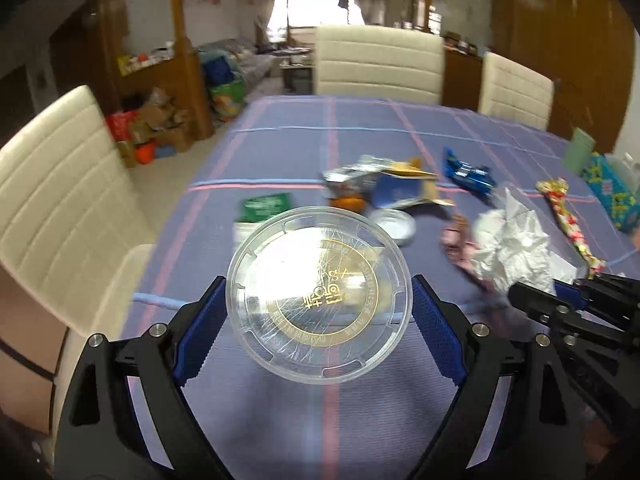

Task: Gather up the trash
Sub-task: 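Carry lid and tissue to the clear bin while left gripper releases lid inside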

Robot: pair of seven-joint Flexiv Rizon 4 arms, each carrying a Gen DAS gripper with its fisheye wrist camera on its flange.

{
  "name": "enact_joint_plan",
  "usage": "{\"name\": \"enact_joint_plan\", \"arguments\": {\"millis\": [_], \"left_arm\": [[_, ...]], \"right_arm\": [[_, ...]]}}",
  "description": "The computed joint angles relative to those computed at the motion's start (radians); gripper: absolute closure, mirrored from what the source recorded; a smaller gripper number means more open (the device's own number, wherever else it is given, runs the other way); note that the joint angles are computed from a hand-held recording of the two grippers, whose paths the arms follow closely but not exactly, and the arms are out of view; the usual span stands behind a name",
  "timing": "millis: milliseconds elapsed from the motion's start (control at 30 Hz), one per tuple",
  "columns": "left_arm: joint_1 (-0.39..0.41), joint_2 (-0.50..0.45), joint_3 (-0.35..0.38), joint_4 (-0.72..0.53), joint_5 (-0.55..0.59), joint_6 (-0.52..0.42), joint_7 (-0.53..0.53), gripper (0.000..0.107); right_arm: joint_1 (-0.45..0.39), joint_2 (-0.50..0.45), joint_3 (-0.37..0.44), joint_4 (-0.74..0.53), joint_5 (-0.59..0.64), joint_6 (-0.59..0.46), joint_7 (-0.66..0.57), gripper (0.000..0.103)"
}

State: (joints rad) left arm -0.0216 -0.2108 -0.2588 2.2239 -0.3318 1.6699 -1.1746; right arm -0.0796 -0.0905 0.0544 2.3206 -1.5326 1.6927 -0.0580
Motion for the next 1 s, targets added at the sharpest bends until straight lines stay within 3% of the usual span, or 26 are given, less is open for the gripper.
{"name": "enact_joint_plan", "arguments": {"millis": [67, 133, 267, 367, 567, 667, 767, 1000], "left_arm": [[0.014, 0.009, 0.024, 0.011, 0.004, 0.017, -0.003, 0.019], [0.079, 0.026, -0.011, 0.035, -0.010, 0.038, 0.013, 0.019], [0.127, 0.038, 0.013, 0.054, 0.014, 0.070, 0.004, 0.019], [0.272, 0.048, -0.074, 0.078, 0.016, 0.077, 0.015, 0.019], [0.405, 0.019, -0.108, 0.055, 0.031, 0.061, 0.036, 0.019], [0.394, -0.013, -0.061, 0.015, 0.025, 0.041, 0.042, 0.019], [0.436, -0.041, -0.089, -0.011, 0.009, 0.036, 0.068, 0.019], [0.389, -0.111, -0.027, -0.093, 0.012, 0.010, 0.087, 0.017]], "right_arm": [[0.043, -0.009, 0.017, -0.010, 0.073, -0.036, -0.063, 0.090], [0.090, -0.022, 0.023, -0.027, 0.125, -0.063, -0.113, 0.090], [0.181, -0.074, 0.066, -0.074, 0.354, -0.106, -0.303, 0.090], [0.238, -0.127, 0.093, -0.136, 0.461, -0.133, -0.400, 0.090], [0.320, -0.242, 0.145, -0.284, 0.648, -0.198, -0.569, 0.090], [0.400, -0.281, 0.098, -0.347, 0.652, -0.229, -0.587, 0.090], [0.456, -0.309, 0.065, -0.394, 0.683, -0.252, -0.615, 0.090], [0.552, -0.369, -0.003, -0.496, 0.787, -0.306, -0.691, 0.090]]}}
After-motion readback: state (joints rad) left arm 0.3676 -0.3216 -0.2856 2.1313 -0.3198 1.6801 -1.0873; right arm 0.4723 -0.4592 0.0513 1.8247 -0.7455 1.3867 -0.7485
